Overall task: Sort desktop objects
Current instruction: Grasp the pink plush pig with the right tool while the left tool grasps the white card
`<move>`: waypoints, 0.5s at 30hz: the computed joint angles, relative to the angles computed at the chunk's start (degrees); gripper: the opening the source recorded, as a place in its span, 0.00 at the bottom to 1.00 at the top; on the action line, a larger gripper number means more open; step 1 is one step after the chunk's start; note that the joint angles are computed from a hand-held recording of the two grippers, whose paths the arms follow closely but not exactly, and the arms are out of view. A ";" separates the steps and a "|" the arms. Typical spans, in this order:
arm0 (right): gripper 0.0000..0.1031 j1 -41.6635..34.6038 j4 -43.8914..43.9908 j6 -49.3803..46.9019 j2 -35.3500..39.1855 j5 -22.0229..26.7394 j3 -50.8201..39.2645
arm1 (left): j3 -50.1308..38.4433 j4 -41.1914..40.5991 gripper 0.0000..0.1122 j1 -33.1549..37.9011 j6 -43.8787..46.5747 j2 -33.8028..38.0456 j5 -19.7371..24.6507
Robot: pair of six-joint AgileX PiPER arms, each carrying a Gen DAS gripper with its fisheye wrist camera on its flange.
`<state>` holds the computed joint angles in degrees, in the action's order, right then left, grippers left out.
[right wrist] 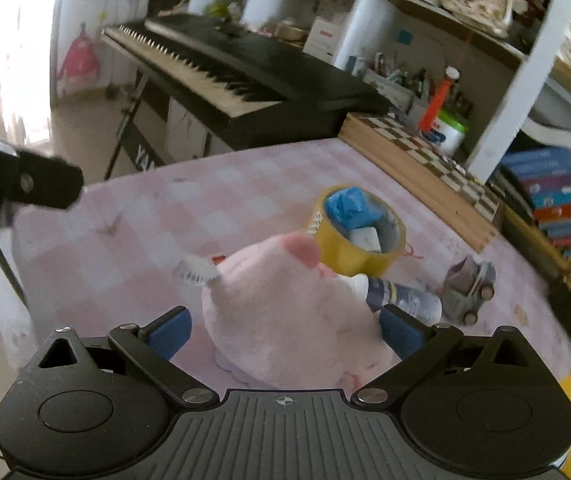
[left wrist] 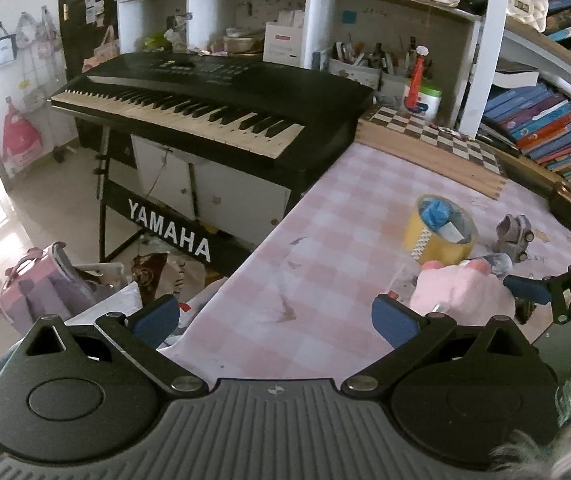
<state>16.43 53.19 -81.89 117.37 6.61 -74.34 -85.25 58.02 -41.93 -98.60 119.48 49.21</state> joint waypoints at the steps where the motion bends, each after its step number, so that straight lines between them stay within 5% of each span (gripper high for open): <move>1: 0.88 -0.39 2.12 -1.86 -0.09 0.00 0.04 | -0.33 -0.19 0.92 0.16 0.34 0.15 -0.23; 6: 0.72 -4.46 5.41 -1.71 -1.42 7.46 -1.89 | -2.86 -2.91 0.92 1.59 5.10 1.81 -4.30; 8: 0.56 -5.89 8.97 -3.18 -2.89 8.29 -1.29 | -4.54 -5.26 0.92 2.28 8.60 3.07 -6.18; 15: 0.56 -10.44 7.10 8.06 -4.02 7.63 -2.16 | -14.61 -14.51 0.90 4.86 24.00 10.54 -10.34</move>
